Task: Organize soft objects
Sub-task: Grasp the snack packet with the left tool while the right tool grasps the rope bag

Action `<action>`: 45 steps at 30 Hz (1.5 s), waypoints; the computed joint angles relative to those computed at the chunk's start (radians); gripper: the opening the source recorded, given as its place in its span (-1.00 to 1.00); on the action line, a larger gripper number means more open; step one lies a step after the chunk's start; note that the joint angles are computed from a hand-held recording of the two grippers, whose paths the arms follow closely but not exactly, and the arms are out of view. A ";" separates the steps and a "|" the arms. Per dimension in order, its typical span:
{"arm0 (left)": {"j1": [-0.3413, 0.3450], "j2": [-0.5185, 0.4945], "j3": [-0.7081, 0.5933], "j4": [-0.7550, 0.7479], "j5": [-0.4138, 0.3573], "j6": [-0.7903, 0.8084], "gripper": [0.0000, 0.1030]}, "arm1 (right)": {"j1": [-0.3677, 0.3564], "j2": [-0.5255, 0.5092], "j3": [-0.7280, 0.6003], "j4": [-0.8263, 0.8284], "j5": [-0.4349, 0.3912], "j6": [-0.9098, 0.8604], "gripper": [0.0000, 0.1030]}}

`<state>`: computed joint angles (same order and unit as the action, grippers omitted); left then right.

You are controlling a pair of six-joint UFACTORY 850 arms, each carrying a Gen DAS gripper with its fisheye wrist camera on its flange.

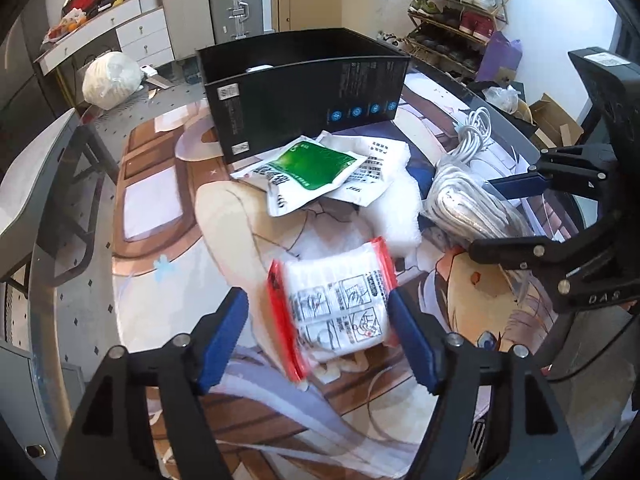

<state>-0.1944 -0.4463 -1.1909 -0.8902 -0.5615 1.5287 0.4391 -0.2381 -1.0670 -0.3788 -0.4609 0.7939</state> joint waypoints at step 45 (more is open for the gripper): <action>-0.038 -0.030 -0.074 0.294 -0.062 -0.088 0.09 | -0.002 0.007 0.014 0.160 0.042 -0.158 -0.27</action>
